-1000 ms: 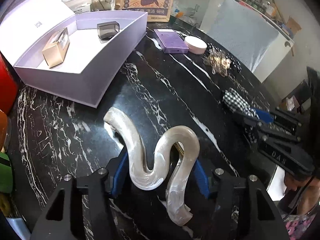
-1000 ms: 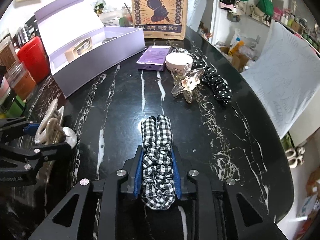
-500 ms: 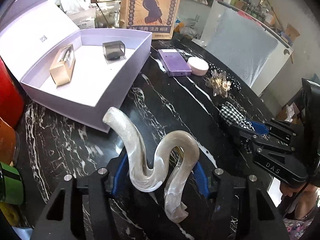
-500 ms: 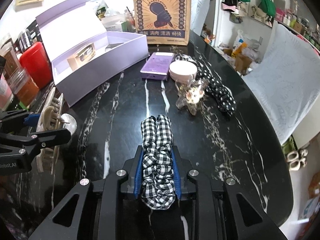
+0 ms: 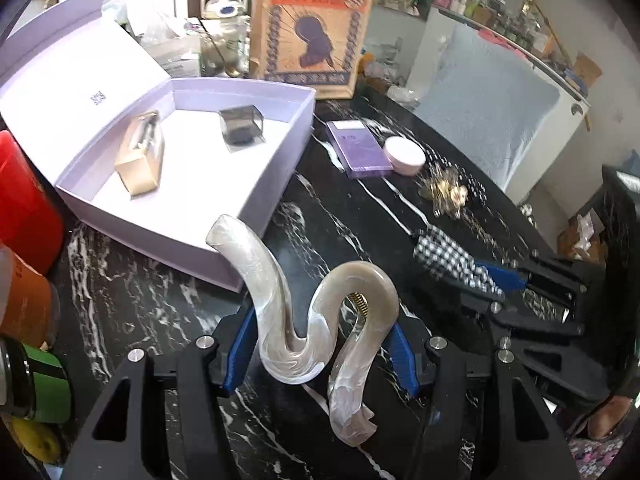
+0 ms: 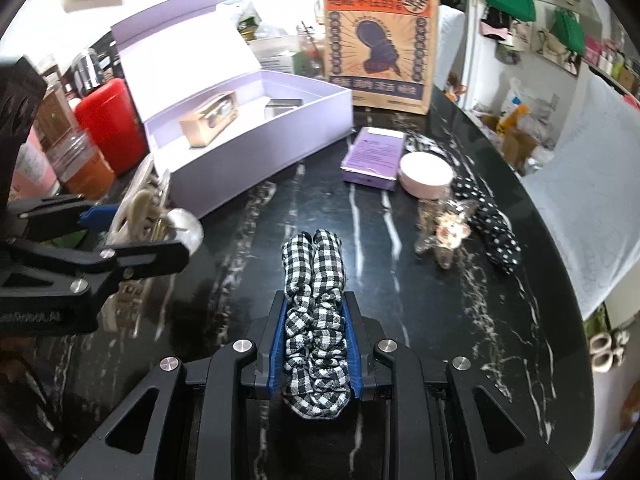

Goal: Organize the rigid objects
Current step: 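Carry the pearly clip with the left tool while the right carries the gingham scrunchie into the lavender box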

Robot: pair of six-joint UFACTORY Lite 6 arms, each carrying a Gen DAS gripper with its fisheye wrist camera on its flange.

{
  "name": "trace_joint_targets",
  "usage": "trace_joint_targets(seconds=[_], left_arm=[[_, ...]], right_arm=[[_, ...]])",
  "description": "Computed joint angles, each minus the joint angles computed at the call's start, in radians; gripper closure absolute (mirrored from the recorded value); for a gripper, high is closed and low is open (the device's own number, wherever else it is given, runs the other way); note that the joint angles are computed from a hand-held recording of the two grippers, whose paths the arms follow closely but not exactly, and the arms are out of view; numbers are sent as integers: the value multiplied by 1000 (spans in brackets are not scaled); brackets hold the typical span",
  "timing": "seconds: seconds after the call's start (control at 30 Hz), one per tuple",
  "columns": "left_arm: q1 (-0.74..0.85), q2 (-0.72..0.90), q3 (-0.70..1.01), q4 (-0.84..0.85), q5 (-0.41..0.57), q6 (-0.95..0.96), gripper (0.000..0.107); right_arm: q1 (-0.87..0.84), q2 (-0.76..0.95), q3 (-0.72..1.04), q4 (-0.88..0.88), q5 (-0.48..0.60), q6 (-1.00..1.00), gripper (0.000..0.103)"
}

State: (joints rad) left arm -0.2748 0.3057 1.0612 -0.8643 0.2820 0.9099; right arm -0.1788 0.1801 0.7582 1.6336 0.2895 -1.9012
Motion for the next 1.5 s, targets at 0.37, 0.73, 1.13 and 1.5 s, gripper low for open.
trace_joint_targets(seconds=[0.37,0.73,1.13,1.5], left_arm=[[31,-40,15,3,-6,-3,49],[66,-16,110,13,-5,-6,49],[112,56,195,-27,9,75,49],[171,174,355,-47,70,107,49]], right_arm=[[41,-30,51,-172,6,142,78],[50,-25,118,-188,48,161,78],[99,15,197,-175,47,172,78],[135,75,304,-174,48,203,78]])
